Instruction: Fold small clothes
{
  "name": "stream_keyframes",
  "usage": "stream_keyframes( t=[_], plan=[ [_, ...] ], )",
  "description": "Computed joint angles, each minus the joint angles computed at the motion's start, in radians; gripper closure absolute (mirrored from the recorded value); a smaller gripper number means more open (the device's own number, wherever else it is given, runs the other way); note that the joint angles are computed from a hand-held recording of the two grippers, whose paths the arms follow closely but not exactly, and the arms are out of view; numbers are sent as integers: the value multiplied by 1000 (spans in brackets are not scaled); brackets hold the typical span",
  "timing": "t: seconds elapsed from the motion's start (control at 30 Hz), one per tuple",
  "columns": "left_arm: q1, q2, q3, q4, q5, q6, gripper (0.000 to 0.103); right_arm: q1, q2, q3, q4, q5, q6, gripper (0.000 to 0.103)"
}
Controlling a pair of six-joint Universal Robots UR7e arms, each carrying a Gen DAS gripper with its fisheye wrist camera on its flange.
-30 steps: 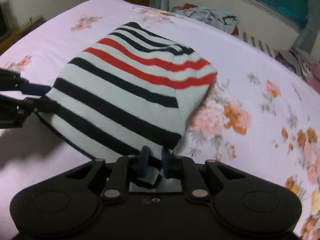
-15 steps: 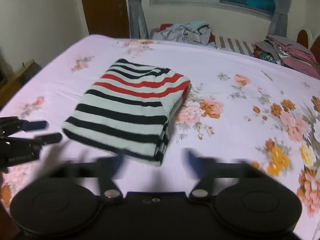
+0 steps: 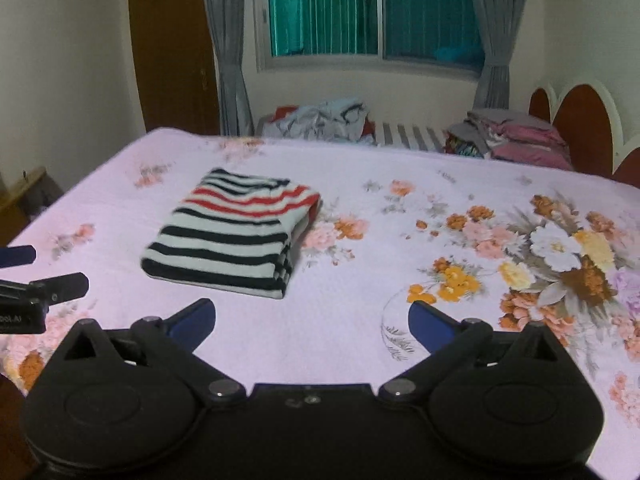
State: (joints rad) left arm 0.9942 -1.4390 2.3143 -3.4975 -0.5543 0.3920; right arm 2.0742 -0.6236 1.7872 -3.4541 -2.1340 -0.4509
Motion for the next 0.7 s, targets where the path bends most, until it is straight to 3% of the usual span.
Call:
stream_keyframes(
  t=[0.3, 0.57, 0.7],
  plan=[
    [-181, -117, 111, -1, 128, -75, 0, 50, -70, 88, -77, -19, 30, 0],
    [-304, -249, 207, 224, 214, -312, 0, 88, -88, 164, -165, -80, 61, 0],
    [-324, -270, 222, 246, 225, -314, 0, 93, -92, 183, -181, -90, 63, 0]
  ],
)
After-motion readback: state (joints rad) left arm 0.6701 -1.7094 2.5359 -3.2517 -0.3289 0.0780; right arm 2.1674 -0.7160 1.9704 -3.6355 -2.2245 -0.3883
